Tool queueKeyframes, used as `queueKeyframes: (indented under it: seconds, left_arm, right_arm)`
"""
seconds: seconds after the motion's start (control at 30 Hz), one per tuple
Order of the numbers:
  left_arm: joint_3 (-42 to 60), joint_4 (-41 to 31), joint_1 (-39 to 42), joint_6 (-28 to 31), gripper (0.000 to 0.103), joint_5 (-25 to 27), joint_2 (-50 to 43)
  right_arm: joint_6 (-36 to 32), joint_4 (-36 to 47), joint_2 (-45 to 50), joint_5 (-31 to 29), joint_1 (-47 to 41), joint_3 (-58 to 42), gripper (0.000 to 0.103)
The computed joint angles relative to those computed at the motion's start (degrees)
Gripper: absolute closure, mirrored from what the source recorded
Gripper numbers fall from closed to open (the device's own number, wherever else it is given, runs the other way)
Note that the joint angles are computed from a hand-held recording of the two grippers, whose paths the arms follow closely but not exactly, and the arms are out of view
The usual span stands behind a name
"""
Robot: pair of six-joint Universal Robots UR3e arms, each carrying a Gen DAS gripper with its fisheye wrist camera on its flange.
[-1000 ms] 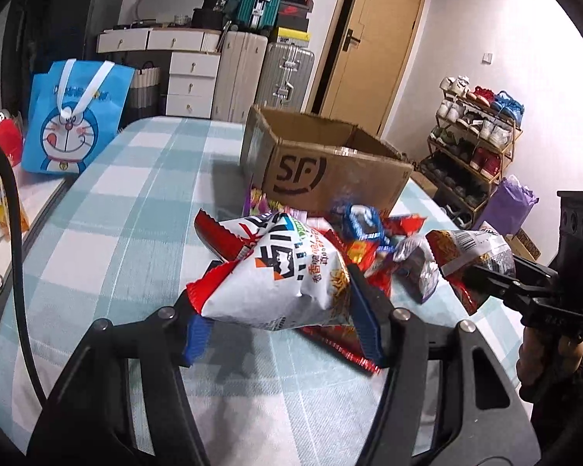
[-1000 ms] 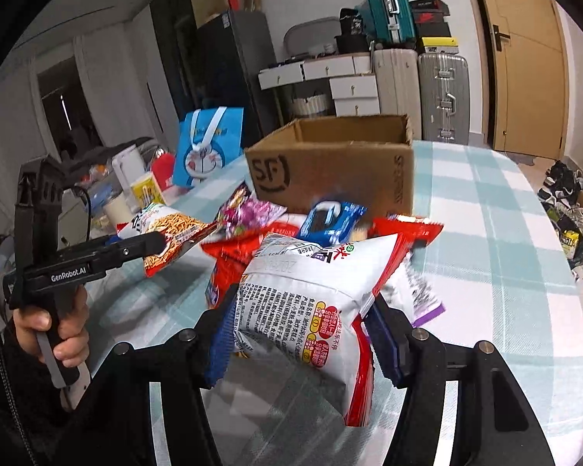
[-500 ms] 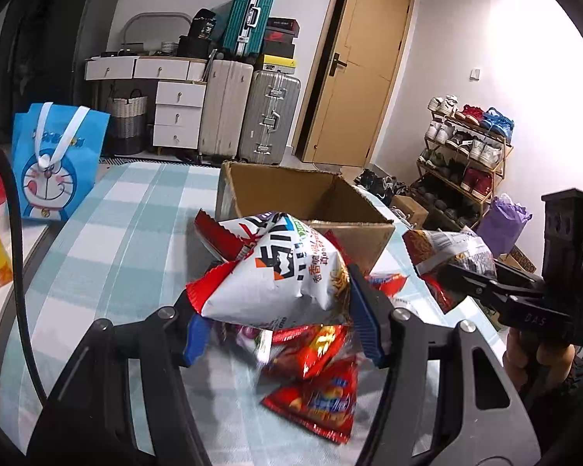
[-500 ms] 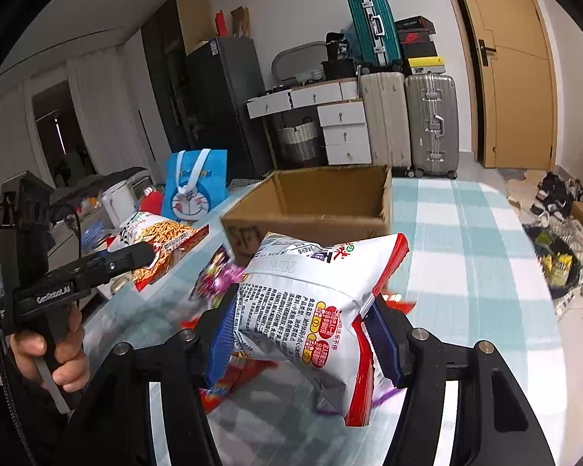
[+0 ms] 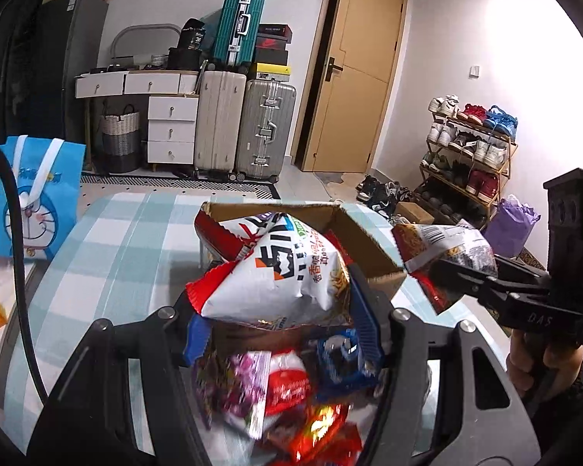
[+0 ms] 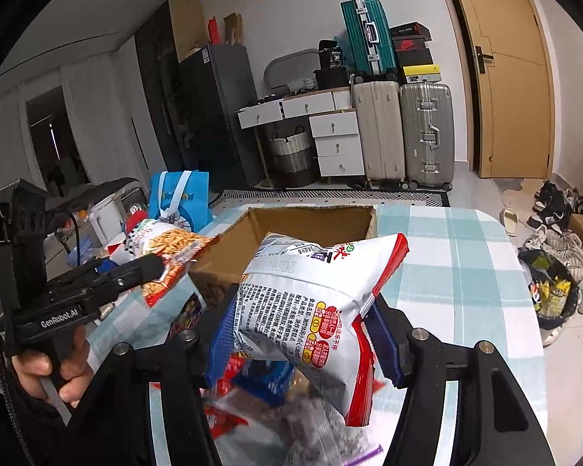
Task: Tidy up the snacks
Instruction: 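Carry both held bags over the cardboard box and release them inside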
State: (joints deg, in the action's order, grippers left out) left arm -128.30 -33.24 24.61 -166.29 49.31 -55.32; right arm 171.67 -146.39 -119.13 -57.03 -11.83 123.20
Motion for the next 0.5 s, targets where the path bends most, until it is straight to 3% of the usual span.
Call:
queueKeyframes:
  seconds: [0.27, 0.5]
  left_arm:
    - [7.82, 12.23, -9.64, -5.36, 0.044, 8.59, -16.8]
    - [15.07, 16.57, -14.37, -7.15, 0.044, 13.8, -28.02]
  right_arm:
    - [3.38, -5.51, 13.27, -4.43, 5.17, -8.22, 0.042]
    - [5.41, -7.46, 23.51, -7.6, 8.59, -15.88, 0.042]
